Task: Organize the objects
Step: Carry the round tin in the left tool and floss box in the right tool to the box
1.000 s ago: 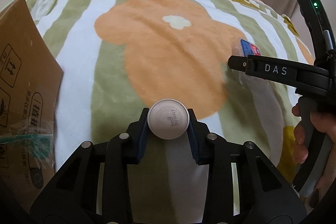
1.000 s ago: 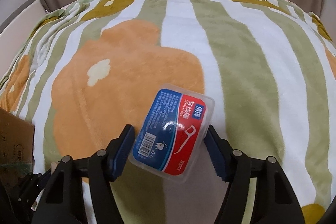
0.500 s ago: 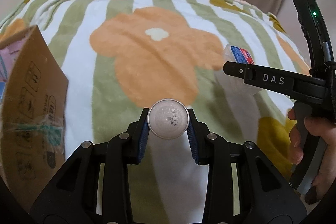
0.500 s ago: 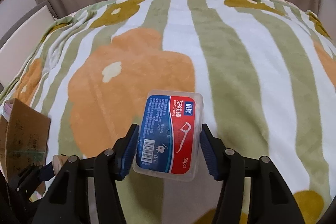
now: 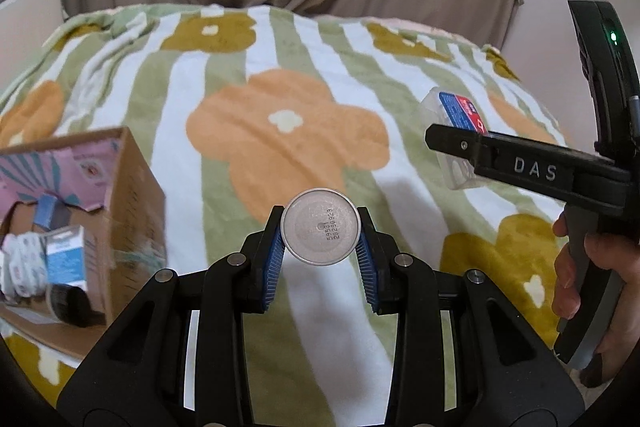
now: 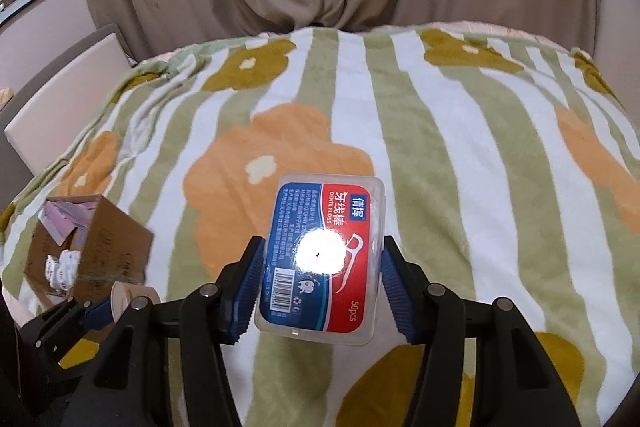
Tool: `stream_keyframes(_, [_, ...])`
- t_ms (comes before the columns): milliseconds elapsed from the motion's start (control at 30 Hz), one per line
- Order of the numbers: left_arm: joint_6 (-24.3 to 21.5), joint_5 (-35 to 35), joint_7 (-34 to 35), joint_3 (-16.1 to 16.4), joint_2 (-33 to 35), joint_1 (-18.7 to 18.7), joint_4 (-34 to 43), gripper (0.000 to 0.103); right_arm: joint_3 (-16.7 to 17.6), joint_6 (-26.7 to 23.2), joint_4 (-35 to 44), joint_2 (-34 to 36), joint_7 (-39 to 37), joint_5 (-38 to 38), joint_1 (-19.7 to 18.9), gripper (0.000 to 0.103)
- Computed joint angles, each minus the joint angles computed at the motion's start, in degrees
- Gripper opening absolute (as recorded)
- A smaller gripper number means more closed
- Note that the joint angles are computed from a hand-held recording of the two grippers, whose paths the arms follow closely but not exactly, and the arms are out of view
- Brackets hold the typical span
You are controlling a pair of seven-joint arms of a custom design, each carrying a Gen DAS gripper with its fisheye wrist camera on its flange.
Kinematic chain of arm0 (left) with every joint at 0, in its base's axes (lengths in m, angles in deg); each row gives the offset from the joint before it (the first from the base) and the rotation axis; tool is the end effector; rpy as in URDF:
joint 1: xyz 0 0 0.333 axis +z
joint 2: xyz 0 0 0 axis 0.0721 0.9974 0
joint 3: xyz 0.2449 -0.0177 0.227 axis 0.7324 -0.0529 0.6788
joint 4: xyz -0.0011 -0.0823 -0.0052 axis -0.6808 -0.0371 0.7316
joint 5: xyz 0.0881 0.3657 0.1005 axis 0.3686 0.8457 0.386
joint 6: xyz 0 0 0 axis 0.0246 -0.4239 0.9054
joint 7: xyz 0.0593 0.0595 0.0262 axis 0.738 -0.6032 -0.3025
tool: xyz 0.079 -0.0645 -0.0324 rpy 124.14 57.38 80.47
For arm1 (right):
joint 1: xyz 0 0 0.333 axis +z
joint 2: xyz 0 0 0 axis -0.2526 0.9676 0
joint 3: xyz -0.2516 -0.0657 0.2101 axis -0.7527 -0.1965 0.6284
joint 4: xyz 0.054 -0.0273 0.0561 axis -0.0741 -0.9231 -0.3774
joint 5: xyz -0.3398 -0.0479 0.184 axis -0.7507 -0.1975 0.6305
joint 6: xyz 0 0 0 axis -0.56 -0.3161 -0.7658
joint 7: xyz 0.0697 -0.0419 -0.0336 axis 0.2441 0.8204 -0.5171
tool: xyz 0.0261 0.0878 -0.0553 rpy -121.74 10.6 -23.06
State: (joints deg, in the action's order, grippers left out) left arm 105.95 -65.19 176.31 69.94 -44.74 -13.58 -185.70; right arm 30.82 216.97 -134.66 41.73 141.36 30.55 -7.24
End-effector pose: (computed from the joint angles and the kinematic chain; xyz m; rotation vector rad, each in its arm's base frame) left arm 0.5052 -0.2970 0.4894 -1.4582 2.1870 -1.0955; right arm 0.5094 0.1071 0.5020 -1.5957 1.8655 -0.6071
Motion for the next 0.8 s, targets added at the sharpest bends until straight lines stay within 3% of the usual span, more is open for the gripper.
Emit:
stream_keyframes(400, [-3.09, -8.75, 11.87, 3.48, -6.56, 2.96, 0.54, 0.031, 3.47, -2.31, 4.3, -3.02, 3.64, -3.81, 1.2, 0.052])
stream_keyframes(800, [-5.87, -13.29, 19.81, 8.33, -8.36, 8.17, 0.63, 0.031, 5.56, -4.72, 16.57, 6.19, 4.68, -5.8, 7.88, 0.052])
